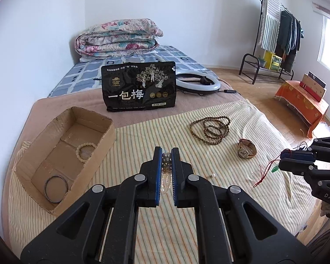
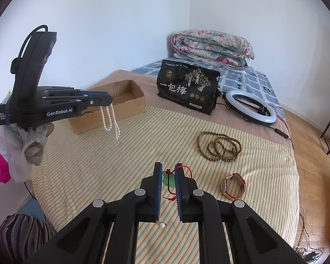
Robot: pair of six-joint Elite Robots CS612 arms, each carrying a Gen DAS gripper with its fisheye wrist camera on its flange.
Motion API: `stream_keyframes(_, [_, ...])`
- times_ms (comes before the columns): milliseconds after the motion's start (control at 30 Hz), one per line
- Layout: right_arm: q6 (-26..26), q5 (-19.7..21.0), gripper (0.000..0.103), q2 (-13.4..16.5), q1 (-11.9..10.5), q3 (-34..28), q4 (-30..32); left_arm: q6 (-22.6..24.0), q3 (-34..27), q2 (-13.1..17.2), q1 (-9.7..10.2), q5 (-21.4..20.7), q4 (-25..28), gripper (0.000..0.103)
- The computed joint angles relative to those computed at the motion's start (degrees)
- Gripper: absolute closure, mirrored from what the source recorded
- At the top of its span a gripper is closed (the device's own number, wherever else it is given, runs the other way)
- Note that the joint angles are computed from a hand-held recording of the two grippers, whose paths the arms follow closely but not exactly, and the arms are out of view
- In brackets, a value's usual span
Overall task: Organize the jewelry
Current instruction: 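Carry the pearl necklace and jade pendant into the box and open both tools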
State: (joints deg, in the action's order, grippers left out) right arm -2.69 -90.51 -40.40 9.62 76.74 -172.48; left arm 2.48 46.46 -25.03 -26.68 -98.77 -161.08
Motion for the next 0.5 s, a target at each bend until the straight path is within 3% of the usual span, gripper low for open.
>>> stream_keyframes(500, [0.2, -0.9, 0.094, 1.9, 2.6, -7.4, 3.5, -3.2, 2.3, -2.2, 3.04, 0.8, -3.4, 0.097])
